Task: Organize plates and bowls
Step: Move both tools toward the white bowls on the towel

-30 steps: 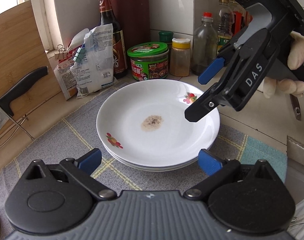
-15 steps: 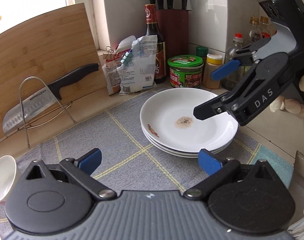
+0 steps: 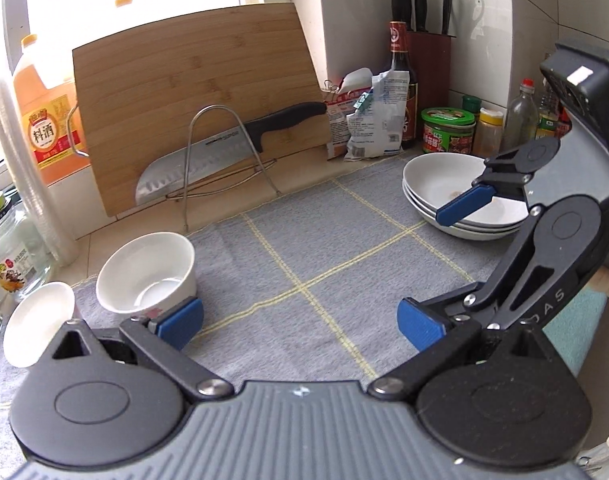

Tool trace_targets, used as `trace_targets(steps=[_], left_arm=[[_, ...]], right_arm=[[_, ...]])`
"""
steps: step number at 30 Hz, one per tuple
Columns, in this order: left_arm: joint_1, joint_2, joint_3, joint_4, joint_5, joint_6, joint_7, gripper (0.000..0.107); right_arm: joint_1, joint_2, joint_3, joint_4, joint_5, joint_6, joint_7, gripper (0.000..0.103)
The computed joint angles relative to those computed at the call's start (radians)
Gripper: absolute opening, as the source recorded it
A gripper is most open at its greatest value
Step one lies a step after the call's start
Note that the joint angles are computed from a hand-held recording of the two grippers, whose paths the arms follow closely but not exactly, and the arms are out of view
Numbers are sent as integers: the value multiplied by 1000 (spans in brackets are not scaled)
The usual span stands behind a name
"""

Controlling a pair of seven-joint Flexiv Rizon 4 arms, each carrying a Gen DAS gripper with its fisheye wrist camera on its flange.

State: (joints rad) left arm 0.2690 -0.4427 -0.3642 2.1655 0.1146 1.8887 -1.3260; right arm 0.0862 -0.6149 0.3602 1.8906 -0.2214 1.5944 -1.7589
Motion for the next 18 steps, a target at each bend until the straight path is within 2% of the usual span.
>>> trace_targets(steps=[3, 7, 13, 18], left_arm=[[137, 31, -85, 55, 51, 9, -11, 103], [246, 55, -130, 93, 100, 19, -18, 102], [389, 62, -198, 131, 156, 29, -24, 102], [472, 52, -236, 141, 186, 33, -19, 102]], right_arm=[[79, -2, -30, 7, -1, 4, 33, 103], [143, -18, -44, 3, -11, 24, 71, 103], [229, -41, -73, -7, -31, 67, 135, 103], [323, -49, -153, 1, -51, 106, 199, 103]])
